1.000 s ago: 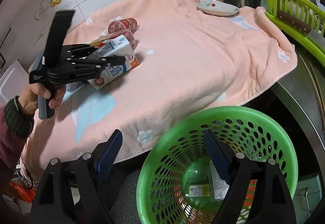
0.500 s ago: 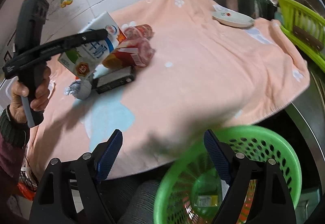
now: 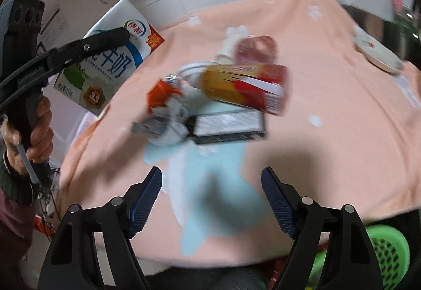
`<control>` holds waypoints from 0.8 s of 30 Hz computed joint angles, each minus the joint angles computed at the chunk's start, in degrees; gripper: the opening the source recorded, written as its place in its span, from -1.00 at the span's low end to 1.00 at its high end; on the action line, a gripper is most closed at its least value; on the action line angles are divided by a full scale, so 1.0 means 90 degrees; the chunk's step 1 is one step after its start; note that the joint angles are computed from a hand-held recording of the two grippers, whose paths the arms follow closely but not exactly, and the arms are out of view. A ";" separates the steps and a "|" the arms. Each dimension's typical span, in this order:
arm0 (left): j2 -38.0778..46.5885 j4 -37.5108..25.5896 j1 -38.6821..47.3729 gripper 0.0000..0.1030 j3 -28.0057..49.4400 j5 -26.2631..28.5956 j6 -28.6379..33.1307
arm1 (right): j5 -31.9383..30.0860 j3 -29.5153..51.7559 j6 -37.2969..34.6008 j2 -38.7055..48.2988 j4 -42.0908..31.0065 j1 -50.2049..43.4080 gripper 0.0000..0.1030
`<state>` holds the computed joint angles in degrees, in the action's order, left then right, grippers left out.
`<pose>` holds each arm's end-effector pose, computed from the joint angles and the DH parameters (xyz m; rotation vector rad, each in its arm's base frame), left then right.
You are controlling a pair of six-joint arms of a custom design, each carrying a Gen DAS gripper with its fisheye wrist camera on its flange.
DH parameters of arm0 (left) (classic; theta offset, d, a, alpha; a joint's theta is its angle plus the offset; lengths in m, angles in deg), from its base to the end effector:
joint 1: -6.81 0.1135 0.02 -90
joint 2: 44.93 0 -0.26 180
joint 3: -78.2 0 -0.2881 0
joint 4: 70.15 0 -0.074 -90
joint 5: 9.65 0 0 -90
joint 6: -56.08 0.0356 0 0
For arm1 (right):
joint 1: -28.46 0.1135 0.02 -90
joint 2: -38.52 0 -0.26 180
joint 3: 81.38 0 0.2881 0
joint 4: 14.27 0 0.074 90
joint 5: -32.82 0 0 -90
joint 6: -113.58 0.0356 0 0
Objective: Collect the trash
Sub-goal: 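Lift the white milk carton with the left gripper while the right gripper reaches the crumpled paper, then close the right gripper on the crumpled white paper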
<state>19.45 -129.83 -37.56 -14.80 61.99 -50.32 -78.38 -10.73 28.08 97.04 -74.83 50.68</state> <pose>0.1934 -0.1735 0.3938 0.3571 2.1610 -0.2455 0.2146 0.1016 0.3156 -0.5470 2.3840 0.6582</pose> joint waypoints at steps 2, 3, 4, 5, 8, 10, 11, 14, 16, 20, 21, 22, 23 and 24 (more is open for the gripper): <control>-0.0233 -0.0137 0.0109 -0.24 -0.0104 -0.0059 -0.0027 | 0.0047 0.0154 0.0229 0.0310 0.0246 0.0347 0.34; -0.0372 -0.0221 0.0193 -0.24 -0.0163 -0.0073 -0.0027 | 0.0070 0.0267 0.0336 0.0504 0.0381 0.0520 0.33; -0.0495 -0.0276 0.0264 -0.24 -0.0235 -0.0083 -0.0019 | 0.0135 0.0379 0.0415 0.0685 0.0491 0.0678 0.30; -0.0593 -0.0333 0.0330 -0.24 -0.0278 -0.0091 -0.0015 | 0.0180 0.0489 0.0460 0.0866 0.0592 0.0797 0.28; -0.0836 -0.0481 0.0484 -0.24 -0.0380 -0.0104 -0.0028 | 0.0319 0.0895 0.0671 0.1529 0.0937 0.1169 0.25; -0.1014 -0.0563 0.0616 -0.24 -0.0459 -0.0067 -0.0023 | 0.0401 0.1127 0.0780 0.1897 0.1080 0.1311 0.20; -0.1077 -0.0589 0.0644 -0.24 -0.0496 -0.0062 -0.0032 | 0.0437 0.1197 0.0818 0.2017 0.1124 0.1356 0.19; -0.1192 -0.0644 0.0728 -0.24 -0.0561 -0.0041 -0.0029 | 0.0570 0.1611 0.0911 0.2587 0.1172 0.1432 0.11; -0.1244 -0.0676 0.0752 -0.24 -0.0597 -0.0057 -0.0013 | 0.0625 0.1827 0.0941 0.2922 0.1135 0.1443 0.03; -0.1349 -0.0703 0.0695 -0.24 -0.0689 -0.0110 -0.0056 | 0.0655 0.1952 0.0989 0.3177 0.1089 0.1427 -0.30; -0.1346 -0.0690 0.0683 -0.24 -0.0699 -0.0109 -0.0074 | 0.0591 0.1917 0.0989 0.3147 0.1100 0.1398 -0.37; -0.1358 -0.0671 0.0672 -0.24 -0.0724 -0.0105 -0.0093 | 0.0532 0.1846 0.0987 0.3083 0.1127 0.1375 -0.49; -0.1358 -0.0656 0.0659 -0.24 -0.0743 -0.0098 -0.0116 | 0.0526 0.1769 0.0980 0.2999 0.1147 0.1354 -0.60; -0.1357 -0.0644 0.0659 -0.24 -0.0755 -0.0083 -0.0123 | 0.0533 0.1666 0.0991 0.2889 0.1171 0.1349 -0.66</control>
<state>7.24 -135.63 -31.63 -21.60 61.25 -51.43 -73.58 4.27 37.00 123.04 -64.29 62.82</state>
